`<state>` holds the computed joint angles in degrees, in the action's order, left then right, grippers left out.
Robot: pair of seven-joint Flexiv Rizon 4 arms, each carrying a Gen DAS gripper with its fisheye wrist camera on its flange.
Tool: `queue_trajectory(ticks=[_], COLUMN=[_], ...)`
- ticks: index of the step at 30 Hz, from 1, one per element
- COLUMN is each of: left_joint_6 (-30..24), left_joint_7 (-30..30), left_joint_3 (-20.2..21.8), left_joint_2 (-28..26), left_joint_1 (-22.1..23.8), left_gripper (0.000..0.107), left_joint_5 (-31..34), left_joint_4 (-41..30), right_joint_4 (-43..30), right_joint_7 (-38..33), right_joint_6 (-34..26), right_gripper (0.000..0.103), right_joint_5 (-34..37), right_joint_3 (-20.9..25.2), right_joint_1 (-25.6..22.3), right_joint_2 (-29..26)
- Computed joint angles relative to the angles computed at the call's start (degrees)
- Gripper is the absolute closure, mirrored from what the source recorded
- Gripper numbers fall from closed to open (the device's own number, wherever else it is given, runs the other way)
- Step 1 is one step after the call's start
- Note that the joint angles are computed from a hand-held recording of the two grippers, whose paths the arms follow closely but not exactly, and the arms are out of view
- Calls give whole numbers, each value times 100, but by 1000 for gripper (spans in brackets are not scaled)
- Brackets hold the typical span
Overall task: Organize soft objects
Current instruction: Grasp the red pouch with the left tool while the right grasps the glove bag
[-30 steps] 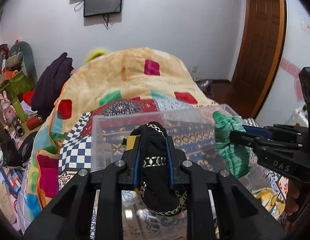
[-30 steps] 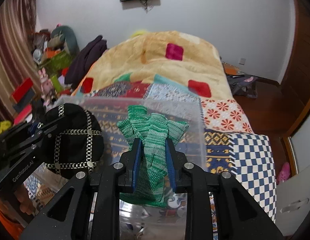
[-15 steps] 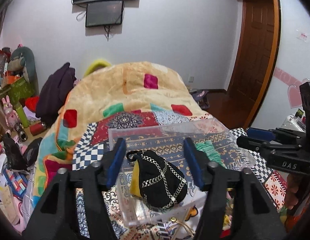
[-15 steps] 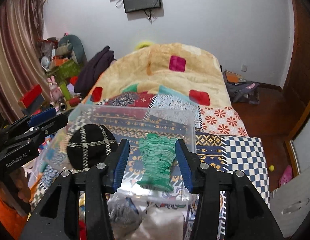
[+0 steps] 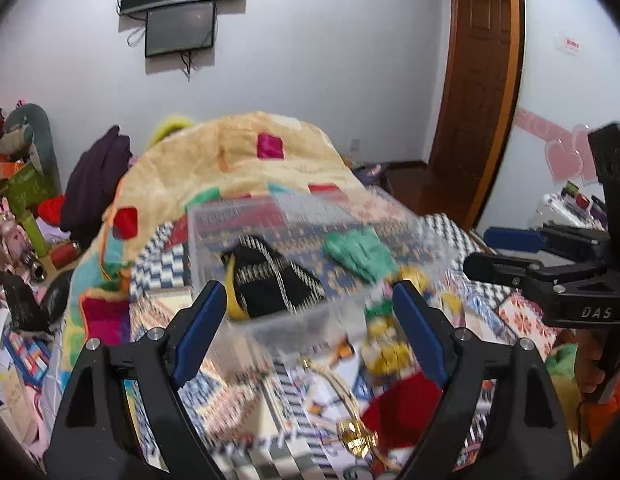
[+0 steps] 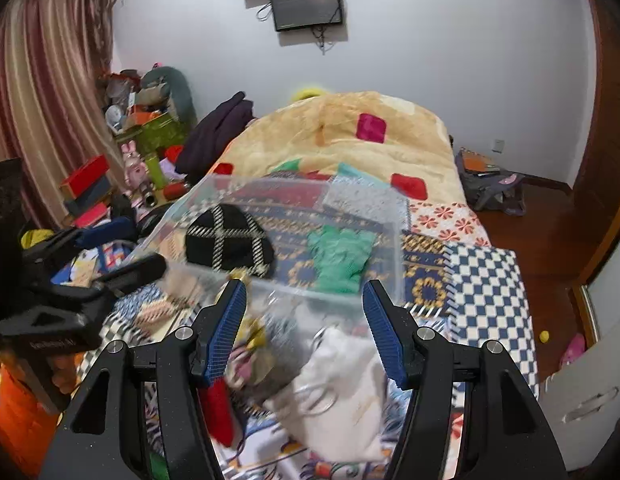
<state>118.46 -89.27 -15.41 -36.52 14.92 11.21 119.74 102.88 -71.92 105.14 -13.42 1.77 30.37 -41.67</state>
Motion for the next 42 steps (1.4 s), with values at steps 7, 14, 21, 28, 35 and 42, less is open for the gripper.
queue_trajectory(ticks=[7,14,21,28,35,42], left_joint_6=[-156,-445,-635,-672,-266,182], left_joint_7=[-9,47,282,522,400,31], left_joint_3=[-206,-592,-721,-1163,-911,-739], left_joint_2=[-135,-375,-560,-734,-557,-142], left_joint_1=[208,556,519,919,824,960], left_gripper=[21,21,46,73,82,83], left_joint_5=[148,215,116,159,195,506], left_joint_4=[285,404,411,500,749,984], right_joint_4=[134,56,96,277,388,461], right_joint_7=[-102,-90,-86,-226,-406,-572], right_joint_6=[51,-196,-212,147,457,760], right_gripper=[46,61,86,92,93,94], right_joint_5=[-149,-238,-240,-41,257,522], right_joint_3=[304,364,295,-69,-239,-244], right_joint_1=[-142,-141,-46,307,508,558], right_joint_2=[-81,-215,-235,-129,6,135])
